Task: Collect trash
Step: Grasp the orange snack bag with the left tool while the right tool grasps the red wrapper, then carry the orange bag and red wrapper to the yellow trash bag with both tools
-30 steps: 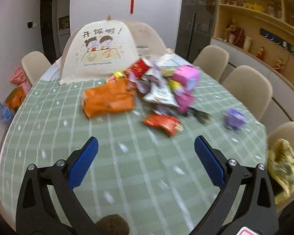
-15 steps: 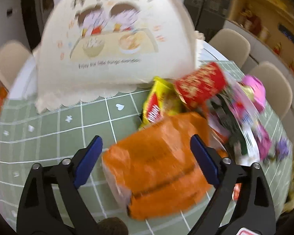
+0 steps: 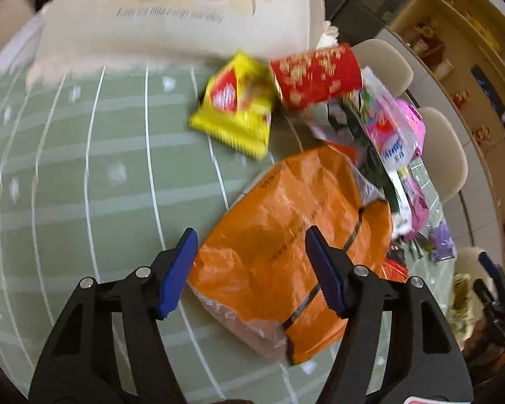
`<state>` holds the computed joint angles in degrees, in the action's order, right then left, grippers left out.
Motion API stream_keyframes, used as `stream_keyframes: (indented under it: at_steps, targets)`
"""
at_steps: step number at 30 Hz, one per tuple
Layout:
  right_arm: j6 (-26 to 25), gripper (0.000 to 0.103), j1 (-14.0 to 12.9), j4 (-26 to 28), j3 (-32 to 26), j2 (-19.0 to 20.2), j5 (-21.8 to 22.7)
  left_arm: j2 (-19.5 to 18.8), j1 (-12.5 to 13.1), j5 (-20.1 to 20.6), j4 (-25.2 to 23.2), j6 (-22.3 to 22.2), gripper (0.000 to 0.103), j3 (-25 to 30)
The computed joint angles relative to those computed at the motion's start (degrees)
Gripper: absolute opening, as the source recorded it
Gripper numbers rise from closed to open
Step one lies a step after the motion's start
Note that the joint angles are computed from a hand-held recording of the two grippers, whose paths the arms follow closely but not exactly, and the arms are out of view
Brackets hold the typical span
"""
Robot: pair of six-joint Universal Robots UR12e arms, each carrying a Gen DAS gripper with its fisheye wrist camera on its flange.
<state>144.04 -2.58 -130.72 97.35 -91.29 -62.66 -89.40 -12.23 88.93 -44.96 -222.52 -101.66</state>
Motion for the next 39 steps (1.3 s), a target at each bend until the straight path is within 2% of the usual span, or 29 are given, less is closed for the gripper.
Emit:
stream_keyframes:
  at_steps: [2, 5, 7, 8, 10, 12, 15, 19, 23, 28, 30, 33, 37, 39]
  targets:
    - [-1.1, 0.074, 0.4, 0.5, -0.5, 0.4, 0.6, 0.1, -0.7, -0.7, -0.8, -2.1, 0.061, -0.2]
    - [-3.4, 0.074, 0.9, 1.2, -0.6, 0.4, 0.9, -0.8, -2.2, 2.9, -4.5, -2.9, 0.057, 1.7]
    - [-4.7, 0.074, 1.1, 2.2, -0.7, 0.4, 1.1, -1.4, -2.8, 4.0, -6.6, -3.9, 0.036, 2.8]
    - [-5.2, 0.074, 1.2, 2.6, -0.8, 0.4, 1.0, -1.9, -3.0, 3.7, -7.0, -4.6, 0.019, 3.6]
    - [-6.0, 0.074, 1.5, 3.6, -1.0, 0.5, 1.0, -1.8, -3.4, 3.8, -5.8, -5.5, 0.013, 3.2]
    - [-7.1, 0.074, 1.7, 4.7, -1.2, 0.6, 2.0, -1.4, -4.4, 6.1, -4.8, -5.1, 0.008, 3.1]
    - [-11.9, 0.074, 2.7, 6.2, -1.8, 1.1, 2.3, 0.2, -5.9, 9.3, -3.0, -6.0, 0.007, 2.9]
    - [-17.9, 0.074, 4.6, 8.7, -3.3, 2.8, 2.1, 1.9, -7.1, 12.8, -2.9, -6.0, 0.007, 3.1]
    - [-19.0, 0.074, 6.5, 11.2, -5.4, 5.3, 0.8, 3.4, -7.5, 13.2, -2.7, -6.9, 0.007, 2.2]
    - [-17.6, 0.073, 8.3, 18.9, -9.3, 9.1, -1.9, 5.2, -8.1, 13.4, -2.7, -9.2, 0.007, 0.5]
    - [-16.8, 0.043, 8.5, 22.3, -10.5, 9.6, -3.2, 5.4, -8.6, 13.8, -2.4, -9.7, 0.007, 0.3]
    - [-14.3, 0.038, 7.1, 24.0, -10.4, 8.4, 0.4, 5.4, -9.6, 14.7, -1.3, -10.0, 0.007, 0.3]
    - [-11.1, 0.035, 4.4, 21.8, -8.5, 4.6, 3.3, 5.0, -11.6, 16.7, 1.4, -11.2, 0.007, 0.6]
    - [-11.1, 0.035, 2.9, 21.3, -7.8, 2.9, 4.6, 4.6, -12.7, 17.5, 3.1, -12.5, 0.007, 1.0]
